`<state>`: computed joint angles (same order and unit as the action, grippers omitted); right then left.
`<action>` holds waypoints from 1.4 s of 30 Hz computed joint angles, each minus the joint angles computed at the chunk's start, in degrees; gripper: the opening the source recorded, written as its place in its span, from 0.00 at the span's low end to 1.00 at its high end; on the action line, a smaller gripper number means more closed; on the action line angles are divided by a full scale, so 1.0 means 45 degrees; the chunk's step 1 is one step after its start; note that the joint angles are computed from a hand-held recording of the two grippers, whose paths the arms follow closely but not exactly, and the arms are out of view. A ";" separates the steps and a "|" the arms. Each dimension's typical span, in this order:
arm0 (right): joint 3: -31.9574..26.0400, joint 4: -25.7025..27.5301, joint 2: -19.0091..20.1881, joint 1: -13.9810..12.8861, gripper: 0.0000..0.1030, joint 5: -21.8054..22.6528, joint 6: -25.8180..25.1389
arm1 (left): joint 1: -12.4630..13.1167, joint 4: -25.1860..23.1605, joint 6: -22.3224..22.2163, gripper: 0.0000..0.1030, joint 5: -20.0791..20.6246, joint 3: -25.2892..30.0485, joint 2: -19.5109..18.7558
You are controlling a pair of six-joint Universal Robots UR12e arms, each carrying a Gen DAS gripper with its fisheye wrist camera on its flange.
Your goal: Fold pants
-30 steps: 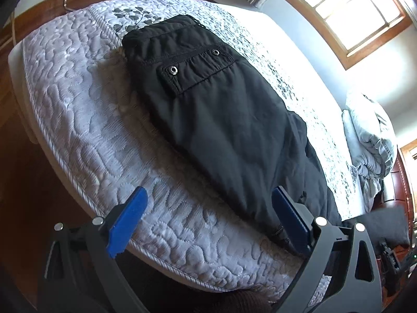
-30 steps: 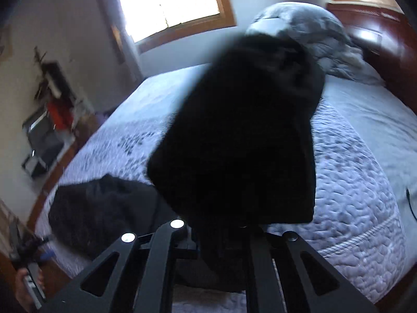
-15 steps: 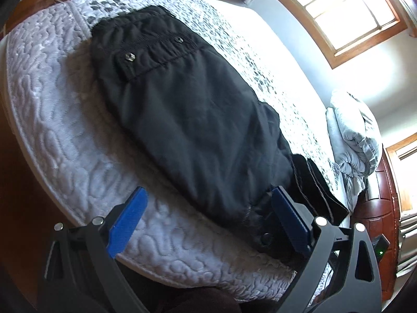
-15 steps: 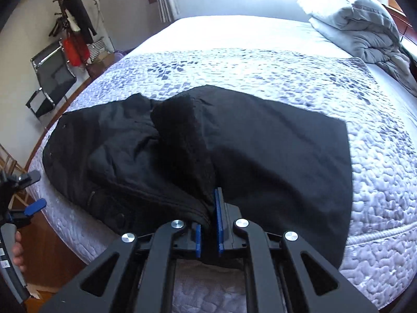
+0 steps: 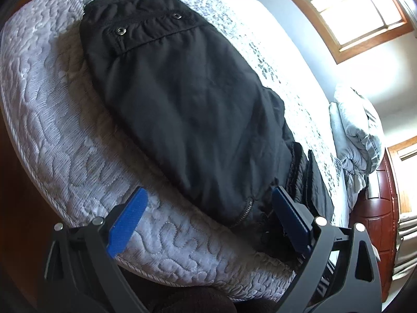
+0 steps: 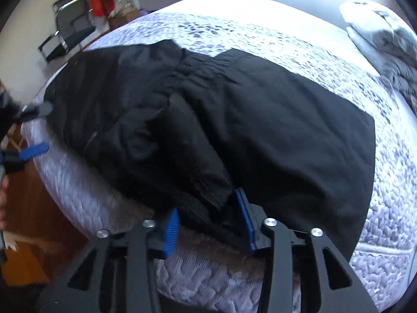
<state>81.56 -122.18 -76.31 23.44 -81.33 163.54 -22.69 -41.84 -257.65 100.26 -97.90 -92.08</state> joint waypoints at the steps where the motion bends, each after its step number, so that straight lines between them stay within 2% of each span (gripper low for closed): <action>1: 0.0090 -0.0105 -0.0091 -0.0043 0.54 0.0227 0.0071 | -0.0016 -0.0113 -0.0060 0.93 0.0089 0.0031 -0.0020; 2: 0.0202 -0.0271 -0.0204 -0.0127 0.59 0.0657 0.0172 | -0.0013 -0.0238 -0.0096 0.93 0.0202 0.0086 -0.0052; 4: 0.0319 -0.0602 -0.0308 -0.0187 0.61 0.1155 0.0252 | -0.0025 -0.0397 -0.0104 0.93 0.0403 0.0208 -0.0125; 9: 0.0151 -0.1249 -0.0024 0.0282 0.59 -0.0139 -0.0131 | -0.0060 -0.0556 0.0222 0.93 0.0607 0.0644 -0.0382; 11: 0.0021 -0.1064 0.0140 0.0293 0.52 0.0077 -0.0026 | -0.0069 -0.0487 0.0442 0.93 0.0597 0.0751 -0.0458; 13: -0.0118 -0.0747 0.0255 0.0258 0.33 0.0278 0.0145 | -0.0082 -0.0540 0.0580 0.93 0.0644 0.0825 -0.0515; 14: -0.0115 -0.0698 0.0257 0.0209 0.30 0.0519 0.0247 | -0.0087 -0.0551 0.0627 0.93 0.0644 0.0846 -0.0533; 16: -0.0026 -0.0871 0.0173 0.0153 0.15 0.0892 0.0210 | -0.0066 -0.0557 0.0663 0.93 0.0564 0.0842 -0.0550; 19: 0.0063 -0.1030 -0.0001 0.0041 0.11 0.1612 -0.0076 | -0.0031 -0.0595 0.0552 0.93 0.0477 0.0770 -0.0535; 21: 0.0108 -0.0980 -0.0148 -0.0073 0.10 0.2478 -0.0278 | -0.0023 -0.0568 0.0475 0.93 0.0420 0.0687 -0.0516; 23: 0.0084 -0.0761 -0.0199 -0.0065 0.10 0.2850 -0.0521 | -0.0015 -0.0606 0.0495 0.93 0.0415 0.0680 -0.0531; 26: -0.0114 -0.0240 0.0041 0.0202 0.10 0.2072 -0.0765 | 0.0013 -0.0623 0.0477 0.93 0.0327 0.0668 -0.0545; 31: -0.0108 0.0193 0.0172 0.0052 0.12 0.2485 -0.0341 | 0.0051 -0.0747 0.0541 0.93 0.0399 0.0597 -0.0489; 34: -0.0102 0.0387 0.0074 -0.0075 0.21 0.2811 -0.0300 | 0.0171 -0.0622 0.0372 0.93 0.0287 0.0365 -0.0325; 35: -0.0062 0.0337 0.0028 -0.0117 0.27 0.2884 -0.0278 | 0.0220 -0.0541 0.0317 0.93 0.0238 0.0247 -0.0244; 37: 0.0040 0.0194 -0.0133 -0.0328 0.30 0.3371 0.0035 | 0.0287 -0.0536 0.0104 0.93 0.0315 0.0011 -0.0051; 40: 0.0149 0.0167 -0.0329 -0.0801 0.51 0.4599 0.0603 | 0.0451 -0.0115 -0.0387 0.93 0.0350 -0.0597 0.0372; 42: 0.0332 -0.0215 -0.0479 -0.1175 0.51 0.5183 0.1236 | 0.0611 0.0403 -0.0647 0.93 0.0277 -0.1038 0.0637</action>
